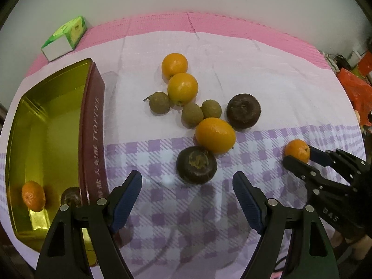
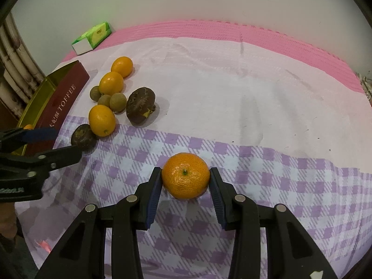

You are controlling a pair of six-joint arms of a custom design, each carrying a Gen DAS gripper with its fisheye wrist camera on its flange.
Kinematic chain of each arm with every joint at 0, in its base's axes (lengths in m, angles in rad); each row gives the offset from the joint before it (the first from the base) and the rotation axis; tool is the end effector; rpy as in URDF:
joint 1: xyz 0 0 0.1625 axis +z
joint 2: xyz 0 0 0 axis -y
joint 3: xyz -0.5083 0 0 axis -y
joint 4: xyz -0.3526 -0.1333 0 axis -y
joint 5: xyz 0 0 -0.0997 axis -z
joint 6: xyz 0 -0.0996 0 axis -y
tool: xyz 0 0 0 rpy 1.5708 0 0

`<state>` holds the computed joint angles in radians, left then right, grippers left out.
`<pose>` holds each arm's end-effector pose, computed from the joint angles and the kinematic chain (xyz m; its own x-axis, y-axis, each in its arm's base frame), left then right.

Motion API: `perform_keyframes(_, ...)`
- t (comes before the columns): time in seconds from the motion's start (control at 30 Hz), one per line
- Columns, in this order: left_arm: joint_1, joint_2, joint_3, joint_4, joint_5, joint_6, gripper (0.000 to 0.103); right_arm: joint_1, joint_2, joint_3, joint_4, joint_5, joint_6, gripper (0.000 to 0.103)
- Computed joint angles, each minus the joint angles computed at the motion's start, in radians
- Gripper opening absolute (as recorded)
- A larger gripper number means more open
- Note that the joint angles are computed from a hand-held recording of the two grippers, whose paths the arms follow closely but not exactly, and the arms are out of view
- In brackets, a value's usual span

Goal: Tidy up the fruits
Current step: 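Grasp a second dark brown fruit with the left tool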

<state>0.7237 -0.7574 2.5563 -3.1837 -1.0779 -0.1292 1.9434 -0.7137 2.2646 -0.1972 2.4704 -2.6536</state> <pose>-0.1588 -0.3811 0.0636 -0.6083 0.6283 -0.4850 0.6636 0.7378 0.1235 0.1634 -0.2660 0.0608 -0.7325 0.3652 0.5745 -0.0136 0.8359 -0.5488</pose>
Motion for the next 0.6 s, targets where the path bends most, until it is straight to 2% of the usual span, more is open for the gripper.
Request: perform_keyframes(0.6, 0.024, 0.048, -0.044, 0.014, -0.005, 0.009, 0.053, -0.005, -0.006, 0.005, -0.011, -0.010, -0.006, 0.038)
